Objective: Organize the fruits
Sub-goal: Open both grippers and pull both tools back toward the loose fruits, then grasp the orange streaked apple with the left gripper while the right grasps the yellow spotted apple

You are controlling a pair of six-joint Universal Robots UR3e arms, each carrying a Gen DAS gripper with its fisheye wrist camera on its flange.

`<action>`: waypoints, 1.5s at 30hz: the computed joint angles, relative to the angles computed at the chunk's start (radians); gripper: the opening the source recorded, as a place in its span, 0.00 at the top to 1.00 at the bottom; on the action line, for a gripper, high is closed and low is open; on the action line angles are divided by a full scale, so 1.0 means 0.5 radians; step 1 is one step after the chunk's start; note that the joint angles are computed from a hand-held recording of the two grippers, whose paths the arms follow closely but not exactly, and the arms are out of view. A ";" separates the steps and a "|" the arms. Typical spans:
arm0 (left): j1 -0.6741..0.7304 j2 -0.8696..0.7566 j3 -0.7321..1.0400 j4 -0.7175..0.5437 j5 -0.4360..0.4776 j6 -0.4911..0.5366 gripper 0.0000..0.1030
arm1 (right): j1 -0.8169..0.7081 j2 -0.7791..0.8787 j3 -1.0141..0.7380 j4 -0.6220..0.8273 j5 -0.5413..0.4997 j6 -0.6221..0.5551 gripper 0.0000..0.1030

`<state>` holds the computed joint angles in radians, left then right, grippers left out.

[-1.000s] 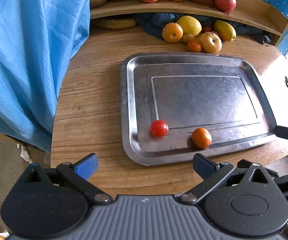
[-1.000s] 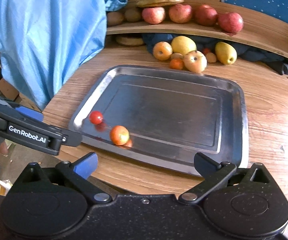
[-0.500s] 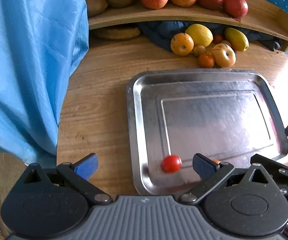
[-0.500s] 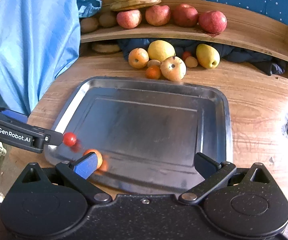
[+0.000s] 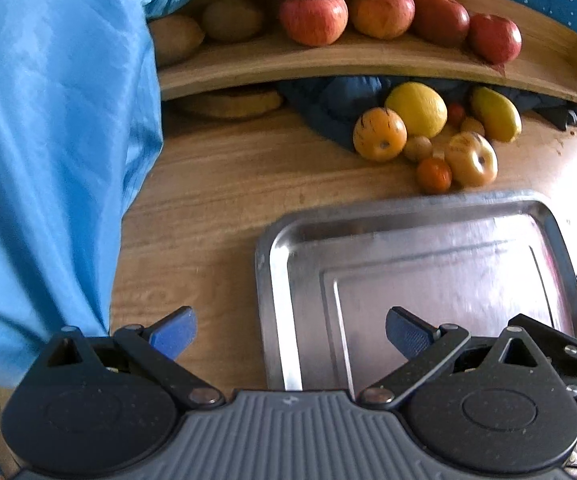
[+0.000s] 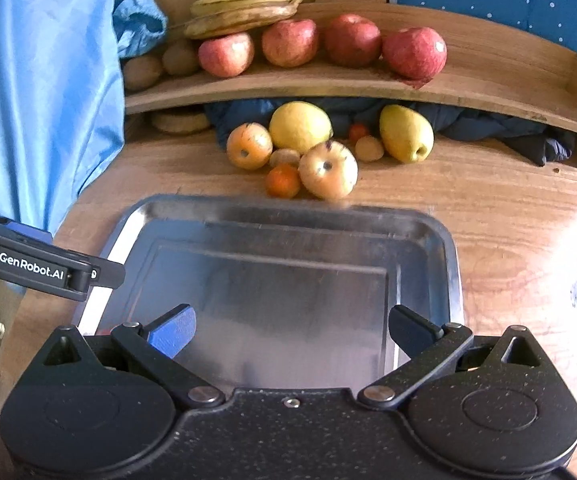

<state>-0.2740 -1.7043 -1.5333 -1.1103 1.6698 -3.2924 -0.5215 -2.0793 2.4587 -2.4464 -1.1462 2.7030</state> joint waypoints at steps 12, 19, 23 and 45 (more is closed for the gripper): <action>0.088 -0.468 0.555 -0.034 -0.142 0.087 0.01 | 0.190 0.598 -0.154 -0.734 -0.170 0.466 0.01; 0.112 -0.774 0.929 -0.091 -0.227 0.128 0.01 | 0.231 0.883 -0.319 -0.911 -0.252 0.634 0.01; 0.125 -0.928 1.118 -0.119 -0.280 0.126 0.01 | 0.238 0.999 -0.416 -0.912 -0.260 0.686 0.01; 0.205 -1.424 1.756 -0.328 -0.570 0.147 0.02 | 0.423 1.558 -0.904 -0.931 -0.444 0.899 0.05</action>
<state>-0.1716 -2.4162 -0.6551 -1.2741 1.3848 -3.2188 -0.3099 -1.3002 2.0065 -2.9119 -1.3683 3.1525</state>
